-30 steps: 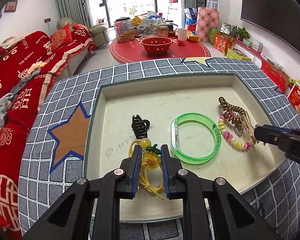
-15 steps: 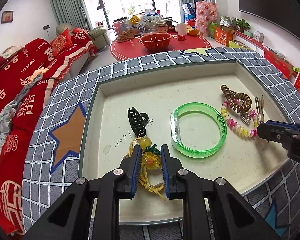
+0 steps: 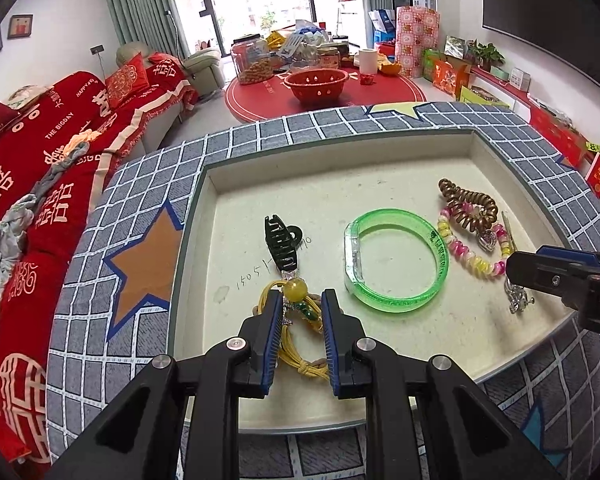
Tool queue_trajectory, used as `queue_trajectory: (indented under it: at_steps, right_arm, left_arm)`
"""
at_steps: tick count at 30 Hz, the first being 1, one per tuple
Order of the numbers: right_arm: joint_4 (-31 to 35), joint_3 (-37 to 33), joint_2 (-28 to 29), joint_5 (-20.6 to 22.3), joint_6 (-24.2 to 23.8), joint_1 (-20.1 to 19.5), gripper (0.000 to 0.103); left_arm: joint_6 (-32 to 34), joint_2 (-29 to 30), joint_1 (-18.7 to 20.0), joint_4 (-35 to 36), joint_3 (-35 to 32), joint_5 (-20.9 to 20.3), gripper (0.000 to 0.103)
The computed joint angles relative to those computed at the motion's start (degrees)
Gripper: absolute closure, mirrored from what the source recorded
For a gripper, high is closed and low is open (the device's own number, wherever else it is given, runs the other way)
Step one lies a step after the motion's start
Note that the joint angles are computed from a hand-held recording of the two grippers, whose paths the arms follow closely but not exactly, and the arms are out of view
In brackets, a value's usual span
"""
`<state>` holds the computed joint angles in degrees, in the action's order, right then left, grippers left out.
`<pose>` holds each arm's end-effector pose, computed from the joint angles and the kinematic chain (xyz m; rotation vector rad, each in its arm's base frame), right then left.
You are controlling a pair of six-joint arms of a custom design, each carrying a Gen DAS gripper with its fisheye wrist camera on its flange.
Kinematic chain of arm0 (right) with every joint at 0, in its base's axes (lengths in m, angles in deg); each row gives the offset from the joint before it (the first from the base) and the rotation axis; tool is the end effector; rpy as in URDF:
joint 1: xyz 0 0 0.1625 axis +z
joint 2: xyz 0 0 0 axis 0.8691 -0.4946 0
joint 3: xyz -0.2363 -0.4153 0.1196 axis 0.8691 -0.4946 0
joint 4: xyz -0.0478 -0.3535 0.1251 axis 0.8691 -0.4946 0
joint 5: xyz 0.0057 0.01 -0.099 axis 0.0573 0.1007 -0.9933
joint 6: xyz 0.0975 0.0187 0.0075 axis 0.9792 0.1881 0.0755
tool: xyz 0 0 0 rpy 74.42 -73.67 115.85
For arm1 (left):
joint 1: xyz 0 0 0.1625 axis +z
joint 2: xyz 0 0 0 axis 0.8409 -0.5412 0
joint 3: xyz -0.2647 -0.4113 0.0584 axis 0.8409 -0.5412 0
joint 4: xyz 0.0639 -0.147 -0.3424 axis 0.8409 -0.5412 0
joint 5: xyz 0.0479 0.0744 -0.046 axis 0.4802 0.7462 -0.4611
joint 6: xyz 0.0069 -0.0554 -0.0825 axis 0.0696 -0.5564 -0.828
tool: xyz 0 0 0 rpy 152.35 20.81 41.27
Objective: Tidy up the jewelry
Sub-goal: 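Carry the keychain and heart pendant into the tray and open both tools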
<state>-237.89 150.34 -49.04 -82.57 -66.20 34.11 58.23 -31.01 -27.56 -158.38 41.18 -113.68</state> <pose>0.1105 -0.4032 0.2530 -0.2349 -2.4585 0.9379 -0.3425 -0.4300 0.0344 0.9525 2.2244 -0.5494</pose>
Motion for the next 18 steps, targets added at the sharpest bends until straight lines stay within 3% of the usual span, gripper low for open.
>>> queue_trajectory:
  at_steps: [8,9,10,11,14,18]
  right_arm:
    - [-0.2,0.1,-0.9,-0.7,0.7,2.0,0.048]
    - [-0.2,0.1,-1.0,-0.7,0.8,2.1,0.048]
    - [-0.1,0.1,-1.1,-0.6,1.0,2.1,0.048]
    - [0.0,0.2,-1.4,-0.3,1.2,2.1,0.048]
    - [-0.2,0.3,-1.6,-0.3,1.3,2.1,0.048]
    - [0.4,0.1,-1.8,-0.3,1.7,1.7,0.048]
  left_arm:
    - [-0.1,-0.6,0.0,-0.3,-0.3,-0.4,0.07]
    - [-0.3,-0.5,0.1,-0.1,-0.3,-0.3,0.059]
    - [-0.4,-0.5,0.0,0.0,-0.3,-0.2,0.041]
    - [-0.7,-0.5,0.0,-0.7,0.0,0.3,0.005]
    - [0.5,-0.3,-0.7,-6.3,1.5,1.6,0.0]
    - [0.1,-0.8,-0.5,-3.6,0.7,1.6,0.0]
